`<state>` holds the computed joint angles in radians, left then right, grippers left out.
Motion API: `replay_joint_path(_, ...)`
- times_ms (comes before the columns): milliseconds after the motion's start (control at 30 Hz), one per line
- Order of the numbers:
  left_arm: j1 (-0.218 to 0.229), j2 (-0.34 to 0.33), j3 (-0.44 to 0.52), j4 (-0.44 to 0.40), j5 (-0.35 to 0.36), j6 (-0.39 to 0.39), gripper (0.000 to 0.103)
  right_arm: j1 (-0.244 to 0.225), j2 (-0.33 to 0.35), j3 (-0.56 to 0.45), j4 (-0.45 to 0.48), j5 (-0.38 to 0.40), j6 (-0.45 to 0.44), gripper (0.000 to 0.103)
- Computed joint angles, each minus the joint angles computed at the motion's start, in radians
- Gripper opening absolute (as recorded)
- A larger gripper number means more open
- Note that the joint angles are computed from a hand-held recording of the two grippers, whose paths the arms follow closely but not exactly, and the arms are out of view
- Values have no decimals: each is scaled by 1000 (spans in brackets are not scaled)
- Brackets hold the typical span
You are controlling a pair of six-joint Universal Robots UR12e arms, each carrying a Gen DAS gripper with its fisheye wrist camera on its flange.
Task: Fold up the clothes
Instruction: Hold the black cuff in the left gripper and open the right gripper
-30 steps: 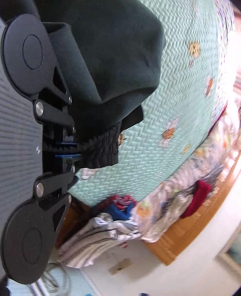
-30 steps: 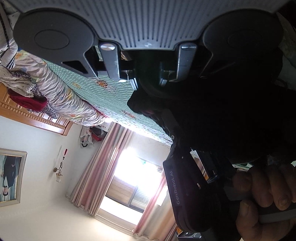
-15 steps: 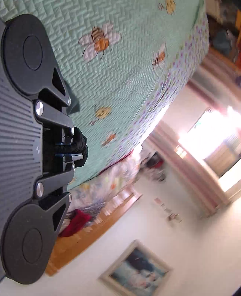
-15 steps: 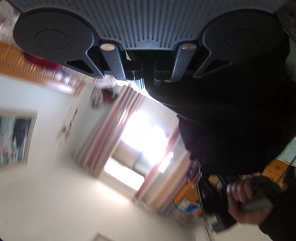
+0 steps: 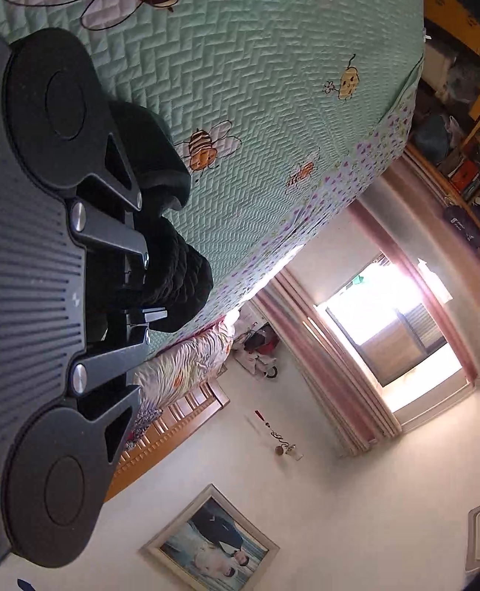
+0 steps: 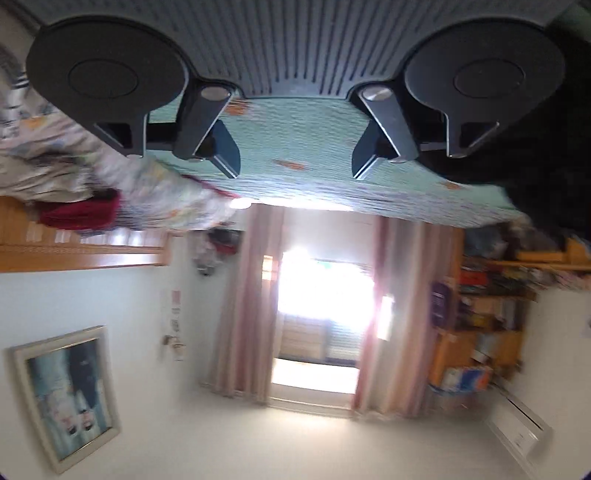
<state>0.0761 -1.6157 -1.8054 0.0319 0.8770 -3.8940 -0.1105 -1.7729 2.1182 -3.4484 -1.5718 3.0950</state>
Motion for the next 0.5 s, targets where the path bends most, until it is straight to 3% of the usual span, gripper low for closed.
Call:
replay_joint_path(100, 12, 13, -30, 27, -4, -33, 10, 4, 8, -22, 55, 245, 161, 70)
replay_joint_path(167, 26, 19, -45, 44, -32, -45, 10, 30, 32, -49, 80, 298, 186, 70)
replay_joint_path(267, 45, 28, -68, 72, -73, -41, 11, -11, 63, -99, 118, 405, 219, 71)
replay_joint_path(333, 54, 29, -81, 100, -100, -44, 11, -20, 73, -129, 146, 414, 222, 80)
replay_joint_path(400, 59, 29, -94, 128, -122, -49, 11, -26, 103, -166, 187, 370, 232, 85)
replay_joint_path(433, 61, 28, -99, 144, -129, -55, 11, -39, 121, -189, 230, 380, 265, 85)
replay_joint_path(500, 64, 25, -107, 177, -144, -69, 11, -79, 154, -208, 285, 479, 411, 85)
